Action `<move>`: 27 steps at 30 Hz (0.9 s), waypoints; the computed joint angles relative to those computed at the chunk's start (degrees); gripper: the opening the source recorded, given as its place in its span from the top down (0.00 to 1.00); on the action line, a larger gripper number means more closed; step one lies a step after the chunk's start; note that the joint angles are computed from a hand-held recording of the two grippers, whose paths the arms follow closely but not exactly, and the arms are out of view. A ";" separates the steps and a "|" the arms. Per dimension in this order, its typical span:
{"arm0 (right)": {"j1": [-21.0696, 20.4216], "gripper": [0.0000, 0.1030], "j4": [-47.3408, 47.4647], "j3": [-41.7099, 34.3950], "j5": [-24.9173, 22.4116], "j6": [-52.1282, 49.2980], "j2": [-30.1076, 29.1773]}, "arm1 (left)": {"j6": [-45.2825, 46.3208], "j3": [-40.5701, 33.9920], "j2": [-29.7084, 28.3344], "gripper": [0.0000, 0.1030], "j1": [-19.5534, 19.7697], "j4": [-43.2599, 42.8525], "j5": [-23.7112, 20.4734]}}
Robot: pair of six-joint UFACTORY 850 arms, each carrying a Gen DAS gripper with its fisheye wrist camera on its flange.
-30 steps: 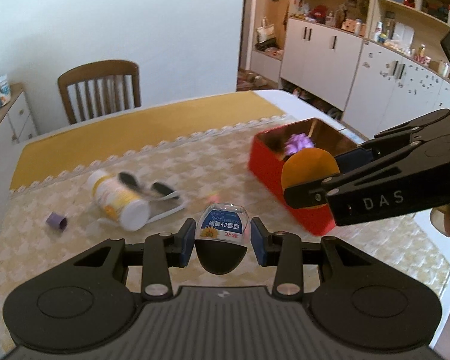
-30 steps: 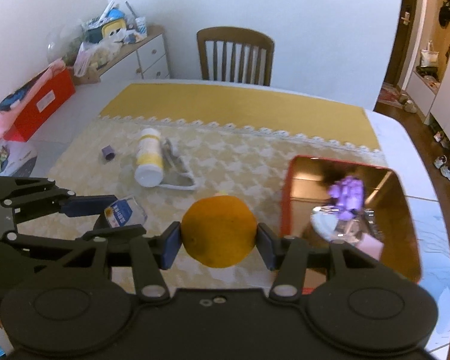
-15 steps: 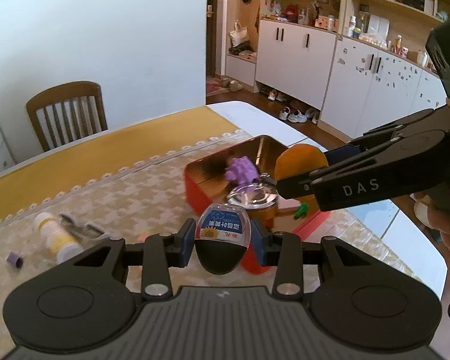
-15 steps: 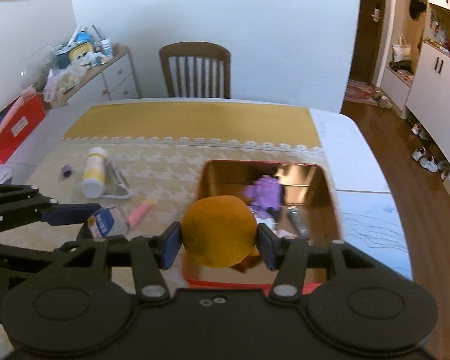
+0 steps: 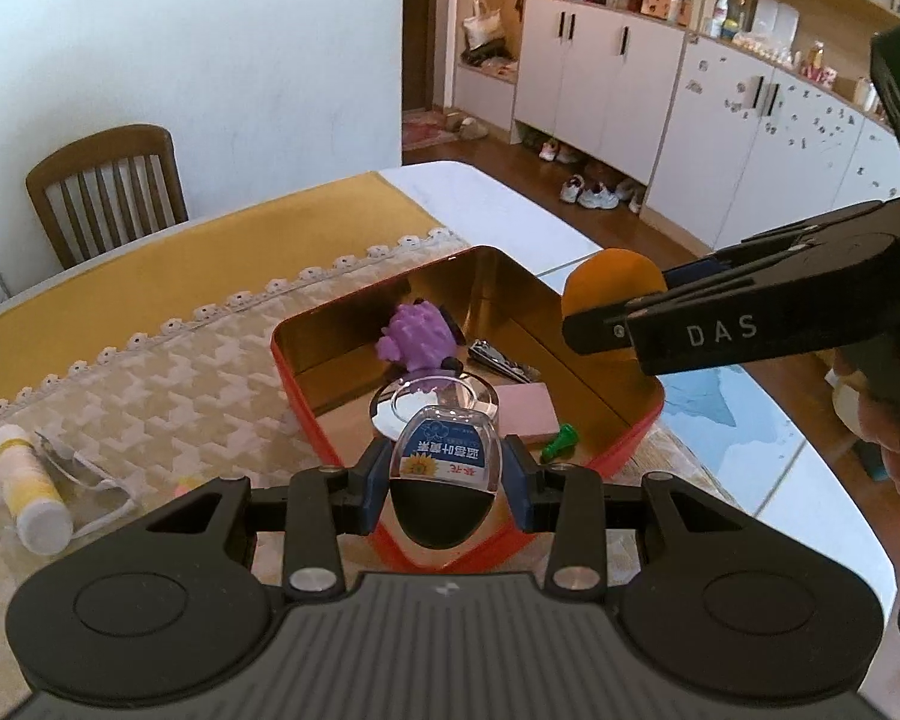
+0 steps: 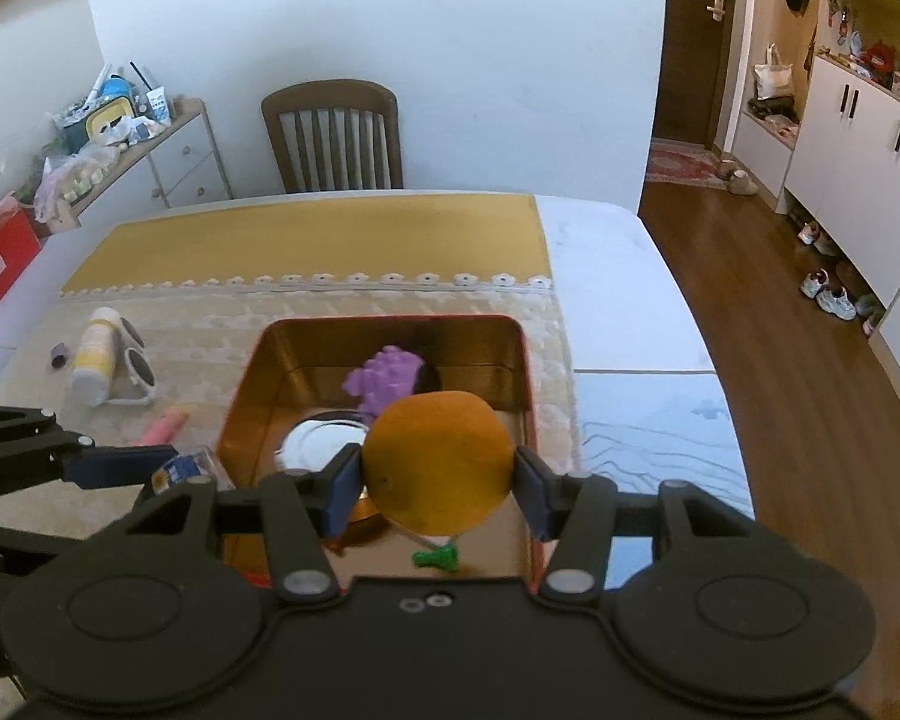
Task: Organize rigid objects
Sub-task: 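Carry the orange ball and black bottle over the red tin box with both tools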
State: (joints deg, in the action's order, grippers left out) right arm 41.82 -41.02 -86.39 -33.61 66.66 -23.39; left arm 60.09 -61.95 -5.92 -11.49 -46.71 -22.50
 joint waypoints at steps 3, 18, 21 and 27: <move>-1.10 0.49 1.32 0.74 1.54 -2.34 0.14 | -5.34 -2.02 -1.96 0.63 -0.97 4.28 2.00; -4.00 0.49 11.35 -1.85 3.78 -17.00 -3.90 | -41.69 -13.55 -14.15 0.63 -4.90 40.88 6.24; -4.18 0.49 12.52 -2.58 3.77 -19.37 -4.68 | -42.22 -14.48 -15.44 0.63 -5.11 41.61 6.54; -4.75 0.49 15.29 -4.12 3.74 -24.26 -6.29 | -46.45 -17.57 -18.30 0.63 -5.05 44.27 4.21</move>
